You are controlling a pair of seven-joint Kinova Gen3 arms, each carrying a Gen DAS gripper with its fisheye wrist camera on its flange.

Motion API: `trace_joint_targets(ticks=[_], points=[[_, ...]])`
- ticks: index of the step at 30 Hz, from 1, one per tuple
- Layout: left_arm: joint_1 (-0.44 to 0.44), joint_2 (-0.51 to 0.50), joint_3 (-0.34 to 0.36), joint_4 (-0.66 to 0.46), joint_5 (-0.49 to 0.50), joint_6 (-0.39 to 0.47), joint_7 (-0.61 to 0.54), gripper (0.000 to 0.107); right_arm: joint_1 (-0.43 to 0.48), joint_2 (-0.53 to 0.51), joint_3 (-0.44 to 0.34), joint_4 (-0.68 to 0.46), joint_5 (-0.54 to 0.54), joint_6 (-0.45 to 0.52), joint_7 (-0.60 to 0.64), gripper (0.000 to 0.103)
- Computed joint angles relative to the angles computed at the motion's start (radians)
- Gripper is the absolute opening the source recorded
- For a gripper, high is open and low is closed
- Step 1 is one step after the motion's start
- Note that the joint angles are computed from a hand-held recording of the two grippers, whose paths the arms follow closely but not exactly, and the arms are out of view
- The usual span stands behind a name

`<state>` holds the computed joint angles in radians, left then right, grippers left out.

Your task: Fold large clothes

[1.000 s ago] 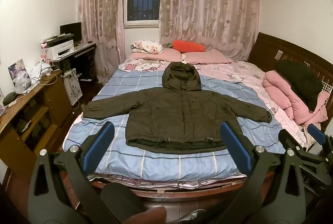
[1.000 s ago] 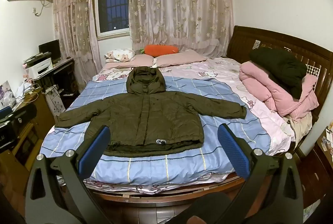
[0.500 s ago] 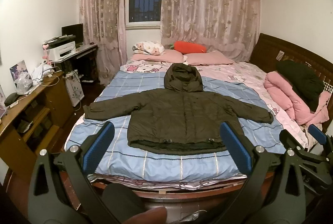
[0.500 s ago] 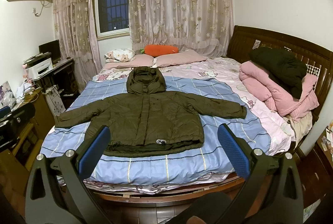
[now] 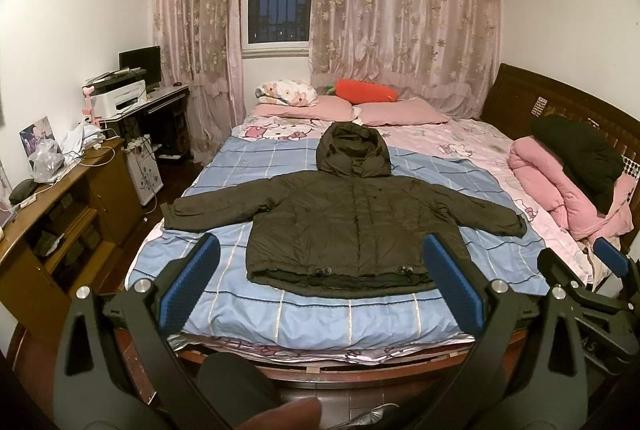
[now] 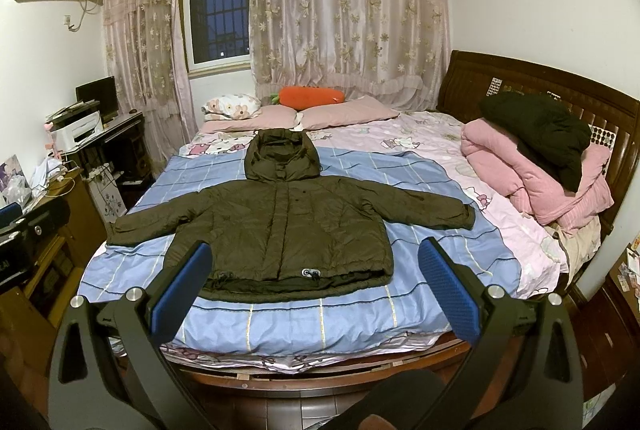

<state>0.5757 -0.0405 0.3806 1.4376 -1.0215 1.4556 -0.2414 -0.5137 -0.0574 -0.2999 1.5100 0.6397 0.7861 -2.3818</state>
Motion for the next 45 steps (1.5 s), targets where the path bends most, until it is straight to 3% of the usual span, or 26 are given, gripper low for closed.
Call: trace_joint_targets(ticks=[45], points=[[0.011,0.005,-0.001,-0.011,-0.005,0.013,-0.004,0.101,-0.008,-0.001,-0.005,0.003,0.013,0.005,-0.012,0.102]])
